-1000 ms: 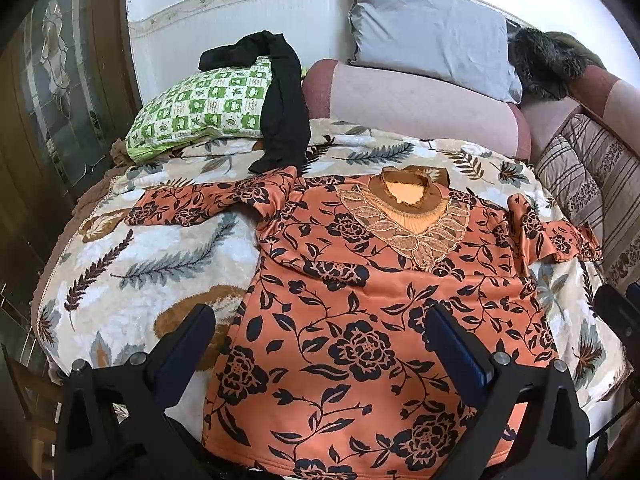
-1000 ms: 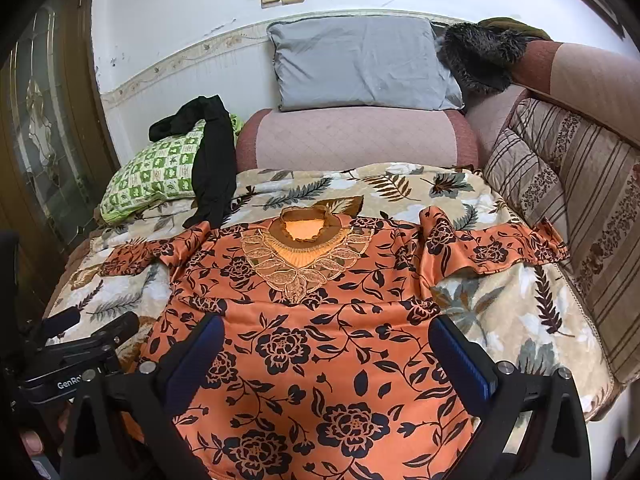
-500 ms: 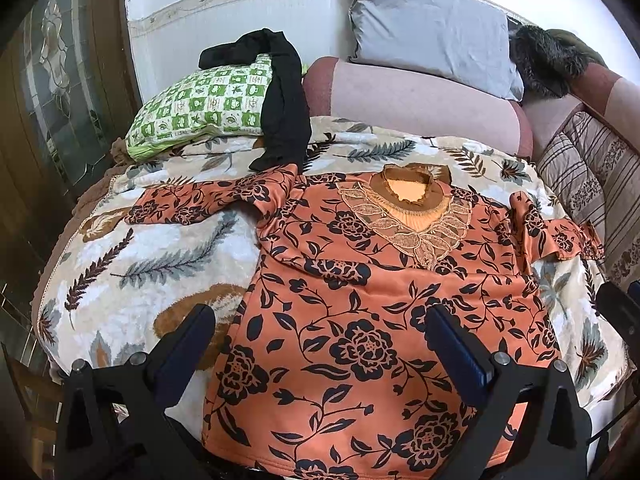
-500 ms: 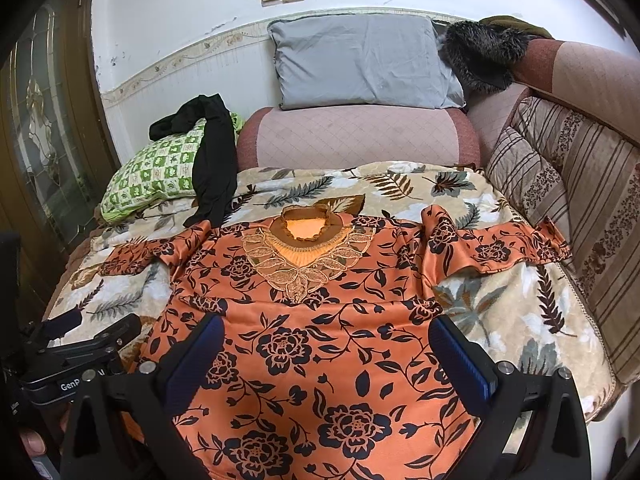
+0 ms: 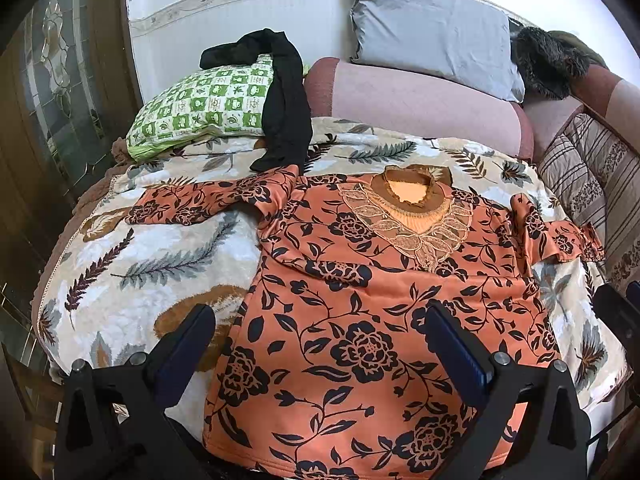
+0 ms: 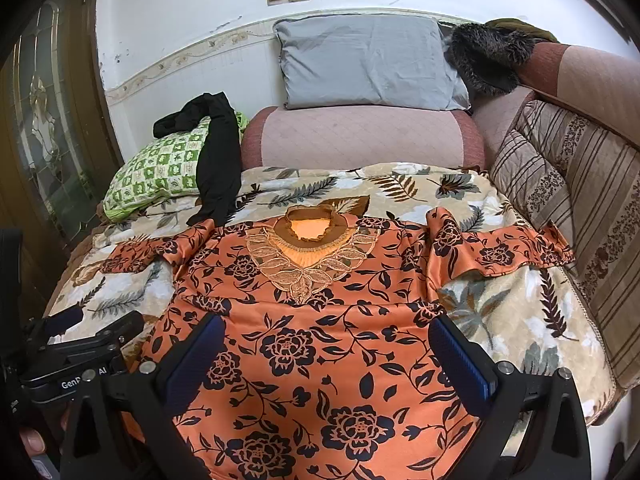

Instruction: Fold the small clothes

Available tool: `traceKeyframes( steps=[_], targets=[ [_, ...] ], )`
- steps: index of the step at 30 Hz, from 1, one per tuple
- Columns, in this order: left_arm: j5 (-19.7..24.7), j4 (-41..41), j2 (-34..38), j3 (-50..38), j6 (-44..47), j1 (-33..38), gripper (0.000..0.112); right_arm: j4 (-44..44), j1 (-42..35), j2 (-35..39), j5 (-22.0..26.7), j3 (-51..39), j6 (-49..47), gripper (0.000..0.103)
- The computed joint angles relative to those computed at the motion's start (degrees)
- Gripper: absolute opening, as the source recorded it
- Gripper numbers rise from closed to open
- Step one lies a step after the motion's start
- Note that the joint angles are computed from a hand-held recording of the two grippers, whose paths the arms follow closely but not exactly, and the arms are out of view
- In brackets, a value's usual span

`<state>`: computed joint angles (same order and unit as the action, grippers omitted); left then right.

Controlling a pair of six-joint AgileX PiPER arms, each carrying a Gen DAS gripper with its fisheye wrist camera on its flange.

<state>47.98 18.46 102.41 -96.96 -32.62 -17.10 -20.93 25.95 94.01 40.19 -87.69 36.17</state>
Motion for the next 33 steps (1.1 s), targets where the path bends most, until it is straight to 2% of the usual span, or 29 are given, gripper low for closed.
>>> traceKeyframes(
  steps=[10,12,14,20,24,26,28,29,31,33],
  targets=[
    [-0.02,0.96,0.08,-0.07,-0.07,-0.09,0.103,-0.22,0.00,0.06,-0.09,0.07,0.15,0.103],
    [-0.62,-1.08,-0.04,0.07,0.40,0.35,0.103,-0.02,-0.02,0.12,-0.20,0.10,0.05,0.103],
    [-0.30,-1.84,0.52,-0.43,1.21,0.68,0.103,3.20,-1.02,0.51,-0.27,-0.38,-2.99,0.103],
    [3.09,-12.37,7.24,-3.32,9.43,5.40,0.103,36.90,-12.67,4.93,-3.38,3.85,-27.65,0.103],
    [2.54,-9.34,11.13,-3.50,7.78,5.92,0.103,59.81,-25.89,7.55,-3.45,8.90,-42.83,0.103],
    [4.72,-9.08,13.64,-5.99,8.07,5.29,0.103,71.27,-33.76,11.00,-2.98,8.57,-51.98,0.103],
    [9.01,-11.26,15.29,-8.62,10.21,5.10,0.103,81.95,-41.89,17.45,-0.91,4.22,-57.76,0.103],
    [9.65,-11.32,16.39,-9.90,10.84,4.87,0.103,86.49,-45.38,21.30,0.69,0.84,-58.64,0.103],
    [10.98,-12.57,18.43,-12.28,12.54,4.82,0.103,91.16,-51.24,31.44,4.27,-10.40,-54.12,0.102],
    [12.30,-14.59,20.76,-15.74,13.94,5.19,0.103,92.56,-54.80,41.23,4.11,-21.86,-48.15,0.100]
  ],
)
